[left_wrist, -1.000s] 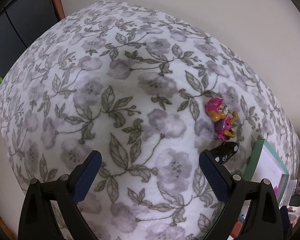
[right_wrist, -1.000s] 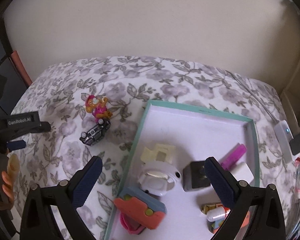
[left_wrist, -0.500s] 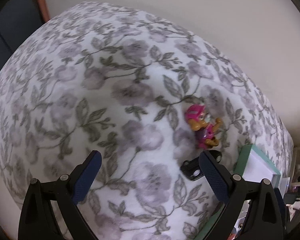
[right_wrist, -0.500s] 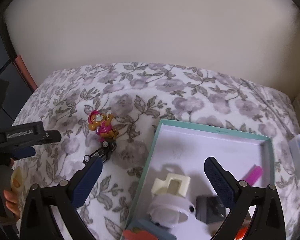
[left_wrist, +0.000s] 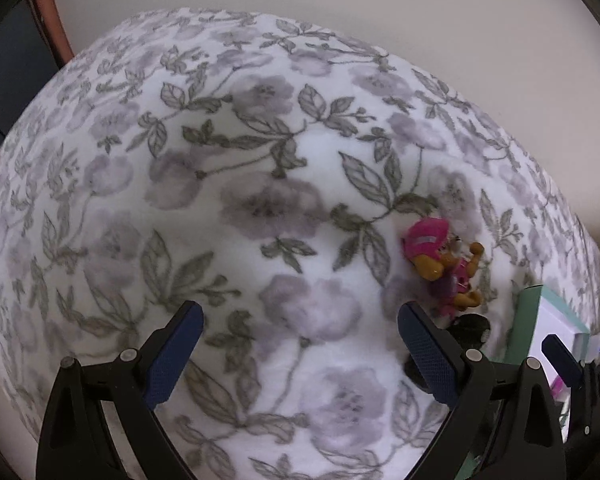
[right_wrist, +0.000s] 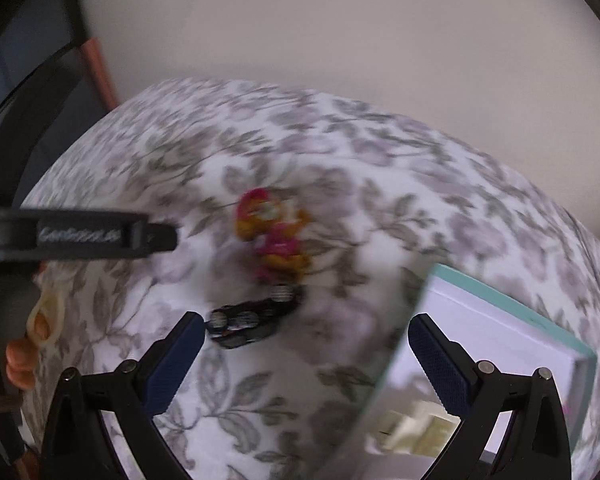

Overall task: Organize rigid objects
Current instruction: 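Grasp the black toy car with the right tool while the left tool grasps the toy dog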

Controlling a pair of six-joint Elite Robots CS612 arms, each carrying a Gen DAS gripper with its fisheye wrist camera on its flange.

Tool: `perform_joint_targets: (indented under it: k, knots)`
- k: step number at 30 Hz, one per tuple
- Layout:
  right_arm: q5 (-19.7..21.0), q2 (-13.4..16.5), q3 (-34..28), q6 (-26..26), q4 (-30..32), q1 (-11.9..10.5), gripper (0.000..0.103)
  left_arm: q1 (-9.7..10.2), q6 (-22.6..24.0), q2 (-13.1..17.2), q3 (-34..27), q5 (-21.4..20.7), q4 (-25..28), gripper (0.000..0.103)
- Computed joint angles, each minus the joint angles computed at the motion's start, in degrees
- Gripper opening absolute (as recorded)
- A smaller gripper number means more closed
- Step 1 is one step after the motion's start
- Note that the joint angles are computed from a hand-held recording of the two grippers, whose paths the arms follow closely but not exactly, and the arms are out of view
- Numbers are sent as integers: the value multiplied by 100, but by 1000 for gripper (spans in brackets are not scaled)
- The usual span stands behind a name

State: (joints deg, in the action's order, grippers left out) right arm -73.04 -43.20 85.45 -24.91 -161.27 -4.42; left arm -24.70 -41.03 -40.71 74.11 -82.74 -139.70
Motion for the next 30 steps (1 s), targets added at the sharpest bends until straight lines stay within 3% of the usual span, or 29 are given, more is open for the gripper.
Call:
perform_joint_targets:
  k: [3,14,24,30]
  knots:
    - [-59,24,-18,-443,83,89,103,19,189,8,12,-60,-58,98]
    - [-402,235,-252,-1008,360,233,103,152,378,121,3,-493,-348,98]
    - [-232,284,-296,-1079,321,233,81,205,436,301,-211,-831,-725,98]
    - [-170,301,-324,-1085,329,219,79,201,509,426,-377,-969,-812,98]
